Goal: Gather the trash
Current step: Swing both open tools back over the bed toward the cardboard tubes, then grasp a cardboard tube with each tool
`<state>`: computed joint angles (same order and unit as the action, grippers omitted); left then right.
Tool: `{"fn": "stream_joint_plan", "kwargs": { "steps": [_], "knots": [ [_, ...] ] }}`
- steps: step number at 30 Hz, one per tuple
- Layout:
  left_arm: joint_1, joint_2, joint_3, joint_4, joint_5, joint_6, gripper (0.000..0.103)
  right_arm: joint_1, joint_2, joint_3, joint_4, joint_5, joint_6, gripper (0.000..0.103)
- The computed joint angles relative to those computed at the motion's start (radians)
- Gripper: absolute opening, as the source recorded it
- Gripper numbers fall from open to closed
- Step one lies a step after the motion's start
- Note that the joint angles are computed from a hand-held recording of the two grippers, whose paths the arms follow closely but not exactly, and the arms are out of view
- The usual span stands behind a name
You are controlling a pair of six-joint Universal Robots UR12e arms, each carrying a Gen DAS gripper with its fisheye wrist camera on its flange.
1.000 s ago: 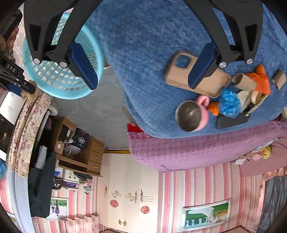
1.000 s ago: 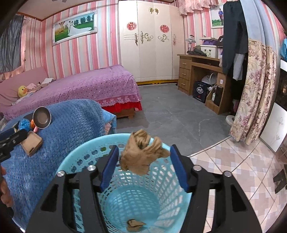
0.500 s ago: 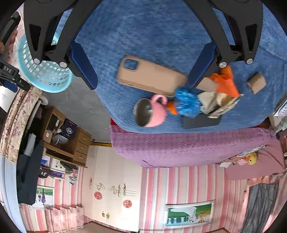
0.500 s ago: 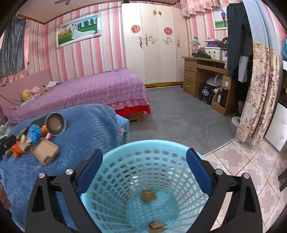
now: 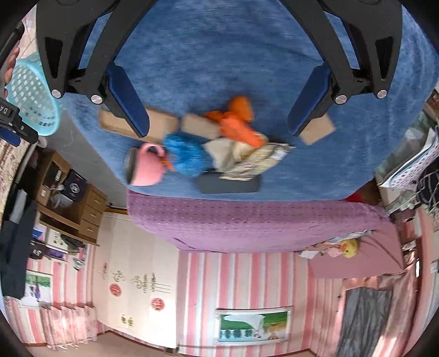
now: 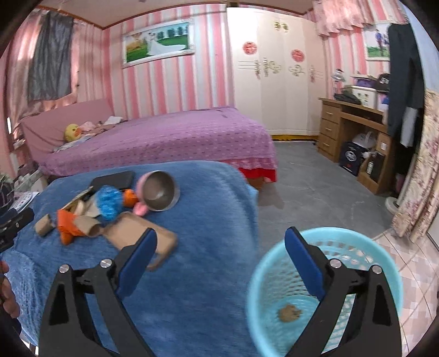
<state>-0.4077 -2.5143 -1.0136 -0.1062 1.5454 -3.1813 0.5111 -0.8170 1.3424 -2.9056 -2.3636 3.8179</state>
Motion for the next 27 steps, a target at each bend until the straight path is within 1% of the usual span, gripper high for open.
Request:
{"fn": "stream_joint_plan", "kwargs": {
  "steps": [6,10,17,24,27],
  "knots": [
    [0.042,0.001,-0.015,-0.006,0.039,-0.014,0.097,0.011,0.084,-0.138,0.035,0.063,-0.07,0.092],
    [0.059,-0.008,-0.012,-0.019,0.065,-0.025,0.097,0.017,0.136,-0.224,0.069,0.1,-0.117,0.092],
    [0.089,-0.035,0.007,-0.067,0.11,-0.049,0.097,0.019,0.218,-0.356,0.133,0.164,-0.171,0.092],
    [0.109,-0.055,0.046,-0.123,0.098,-0.086,0.097,0.017,0.273,-0.451,0.184,0.213,-0.207,0.092],
    [0.109,-0.065,0.066,-0.138,0.099,-0.076,0.097,0.016,0.303,-0.511,0.225,0.223,-0.238,0.092]
  ]
}}
